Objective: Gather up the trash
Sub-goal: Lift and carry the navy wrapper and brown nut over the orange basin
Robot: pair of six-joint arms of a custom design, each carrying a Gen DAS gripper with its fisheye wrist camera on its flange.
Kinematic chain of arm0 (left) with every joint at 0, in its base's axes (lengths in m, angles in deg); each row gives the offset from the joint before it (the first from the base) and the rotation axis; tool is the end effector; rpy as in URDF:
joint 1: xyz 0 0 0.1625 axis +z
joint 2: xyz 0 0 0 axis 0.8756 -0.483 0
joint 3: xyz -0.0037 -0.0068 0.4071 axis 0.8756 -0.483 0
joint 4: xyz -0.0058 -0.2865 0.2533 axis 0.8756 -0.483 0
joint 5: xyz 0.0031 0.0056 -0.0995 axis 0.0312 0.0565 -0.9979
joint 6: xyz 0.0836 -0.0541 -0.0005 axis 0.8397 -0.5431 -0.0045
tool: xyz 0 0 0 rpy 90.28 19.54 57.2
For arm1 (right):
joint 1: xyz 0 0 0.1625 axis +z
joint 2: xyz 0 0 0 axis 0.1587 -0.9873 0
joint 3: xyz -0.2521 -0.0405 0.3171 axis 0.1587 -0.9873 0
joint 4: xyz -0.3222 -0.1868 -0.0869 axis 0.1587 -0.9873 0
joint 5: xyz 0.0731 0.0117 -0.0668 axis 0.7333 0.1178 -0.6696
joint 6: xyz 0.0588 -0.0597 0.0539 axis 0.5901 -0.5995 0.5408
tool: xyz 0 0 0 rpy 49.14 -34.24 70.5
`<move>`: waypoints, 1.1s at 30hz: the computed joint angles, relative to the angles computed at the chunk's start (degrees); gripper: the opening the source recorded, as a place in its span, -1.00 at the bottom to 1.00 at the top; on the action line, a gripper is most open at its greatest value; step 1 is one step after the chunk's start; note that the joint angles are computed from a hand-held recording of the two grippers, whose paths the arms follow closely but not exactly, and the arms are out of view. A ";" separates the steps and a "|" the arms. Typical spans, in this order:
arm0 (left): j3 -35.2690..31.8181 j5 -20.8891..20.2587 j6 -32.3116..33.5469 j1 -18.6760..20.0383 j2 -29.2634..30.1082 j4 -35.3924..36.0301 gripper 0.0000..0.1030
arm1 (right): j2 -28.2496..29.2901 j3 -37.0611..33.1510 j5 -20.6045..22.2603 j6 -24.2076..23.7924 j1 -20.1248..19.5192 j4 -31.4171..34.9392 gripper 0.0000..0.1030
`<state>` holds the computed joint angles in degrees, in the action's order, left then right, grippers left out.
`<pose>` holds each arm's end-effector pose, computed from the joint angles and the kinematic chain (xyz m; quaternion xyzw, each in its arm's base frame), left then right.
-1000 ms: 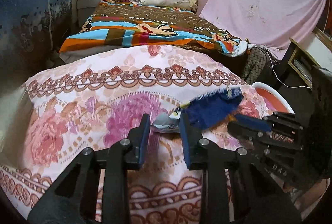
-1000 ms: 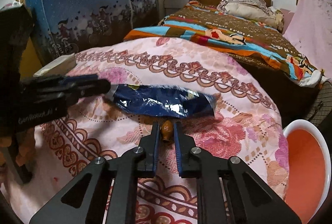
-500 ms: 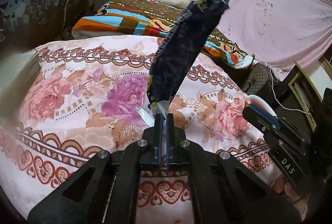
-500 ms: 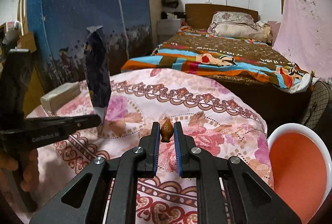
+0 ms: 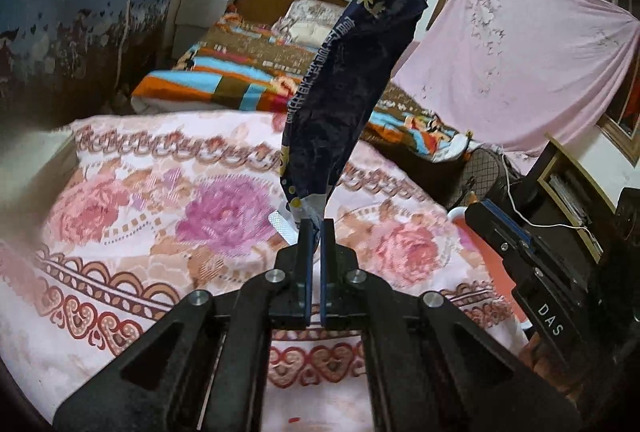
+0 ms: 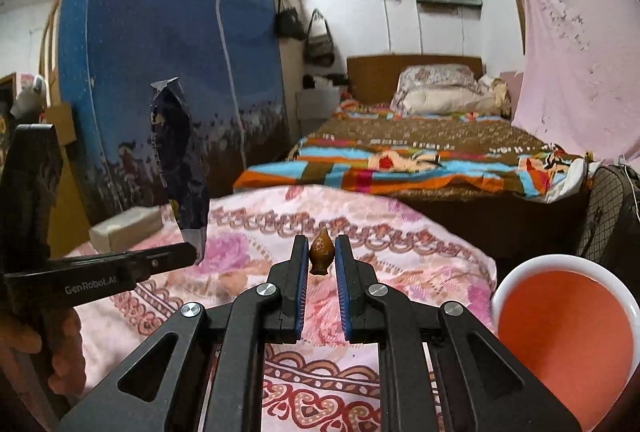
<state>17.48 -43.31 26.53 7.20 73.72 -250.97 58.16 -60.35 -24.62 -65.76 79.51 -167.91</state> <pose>-0.0774 -0.7644 0.0759 -0.0641 0.7901 -0.5437 0.2757 0.1440 -0.8932 0.0125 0.5106 -0.8002 0.3143 0.0082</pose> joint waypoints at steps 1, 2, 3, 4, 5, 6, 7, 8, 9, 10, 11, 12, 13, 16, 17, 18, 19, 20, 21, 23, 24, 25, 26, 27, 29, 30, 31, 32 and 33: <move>-0.48 -0.08 1.10 -0.21 0.37 -0.95 -1.00 | -1.07 2.19 1.01 0.28 -0.22 -1.45 -0.78; -1.06 -0.18 2.25 -0.46 0.82 -1.79 -1.00 | -1.97 3.98 2.03 0.56 -0.44 -2.62 -0.78; -1.67 -0.16 3.15 -0.67 1.18 -2.22 -1.00 | -2.80 5.67 2.80 0.80 -0.60 -3.69 -0.78; -2.27 -0.16 4.23 -0.89 1.62 -2.88 -1.00 | -3.22 6.46 3.57 1.10 -0.76 -4.29 -0.78; -2.90 -0.36 5.64 -1.11 2.10 -3.78 -1.00 | -3.78 7.54 4.40 1.41 -0.94 -4.98 -0.78; -3.48 -0.48 6.91 -1.31 2.52 -4.55 -1.00 | -3.80 7.50 5.09 1.71 -1.08 -5.15 -0.78; -4.05 -0.55 8.24 -1.52 2.96 -5.38 -1.00 | -4.37 8.59 5.91 2.02 -1.27 -5.98 -0.78; -4.91 -0.72 10.07 -1.82 3.61 -6.35 -1.00 | -5.13 10.11 6.88 2.34 -1.49 -7.12 -0.78; -5.06 -0.79 11.07 -1.94 3.80 -7.04 -1.00 | -5.94 11.79 7.74 2.65 -1.70 -8.45 -0.78; -5.62 -0.90 12.43 -2.12 4.20 -7.76 -1.00 | -6.80 13.56 8.97 3.13 -1.99 -10.05 -0.78; -6.11 -1.11 13.88 -2.31 4.60 -8.61 -1.00 | -7.28 14.45 9.80 3.46 -2.19 -10.85 -0.78; -7.06 -1.23 15.02 -2.55 5.19 -9.00 -1.00 | -7.85 15.49 10.68 3.83 -2.41 -11.67 -0.78; -7.78 -1.40 16.17 -2.73 5.63 -9.45 -1.00 | -8.02 15.51 11.33 4.09 -2.59 -11.68 -0.78; -9.26 -2.63 19.15 -3.25 6.60 -10.55 -1.00 | -8.58 16.08 11.99 3.91 -2.97 -13.40 -0.78; -9.98 -3.06 20.16 -3.41 7.02 -10.72 -1.00 | -8.77 16.42 12.11 3.86 -3.09 -14.60 -0.78; -10.63 -3.24 20.85 -3.61 7.37 -10.69 -1.00 | -9.07 17.11 12.19 3.93 -3.18 -16.10 -0.78; -11.32 -3.65 21.71 -3.77 7.78 -10.71 -1.00 | -9.18 17.43 12.37 4.03 -3.33 -17.50 -0.78; -12.16 -4.34 22.71 -3.93 8.31 -10.72 -1.00 | -9.13 17.41 12.48 4.14 -3.48 -18.71 -0.78; -12.67 -4.66 23.19 -4.05 8.62 -10.62 -1.00 | -9.11 17.57 12.53 4.40 -3.61 -20.39 -0.78; -15.05 -5.36 24.28 -4.31 9.98 -9.58 -1.00 | -9.10 17.93 12.80 4.90 -3.86 -23.12 -0.78; -15.73 -5.65 24.41 -4.40 10.33 -9.00 -1.00 | -9.09 18.05 13.08 5.29 -4.04 -24.46 -0.78; -16.42 -6.08 24.49 -4.45 10.68 -8.27 -1.00 | -9.02 18.06 13.33 5.70 -4.20 -25.70 -0.78; -17.22 -6.46 24.76 -4.51 11.10 -7.71 -1.00 | -8.90 17.94 13.52 6.06 -4.36 -26.90 -0.78; -18.17 -6.61 25.00 -4.65 11.61 -7.15 -1.00 | -8.69 17.70 13.57 6.41 -4.46 -28.01 -0.78; -20.13 -7.46 25.34 -4.76 12.59 -5.19 -1.00 | -7.98 16.59 13.47 7.42 -4.74 -30.35 -0.78; -20.82 -7.92 25.30 -4.81 12.88 -4.17 -1.00 | -7.32 15.15 13.36 7.83 -4.82 -30.21 -0.78; -21.63 -8.43 25.25 -4.80 13.24 -3.03 -1.00 | -6.67 13.67 13.16 8.62 -4.93 -30.29 -0.78; -23.05 -8.99 25.02 -4.78 13.84 -1.22 -1.00 | -6.33 12.83 13.04 9.10 -5.04 -30.18 -0.78; -24.16 -9.16 24.73 -4.92 14.45 -0.12 -1.00 | -5.61 11.15 12.75 9.69 -5.12 -29.60 -0.78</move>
<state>-6.68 -52.47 51.26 2.28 88.17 -251.09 52.55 -49.19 -11.87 -56.07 74.39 -197.51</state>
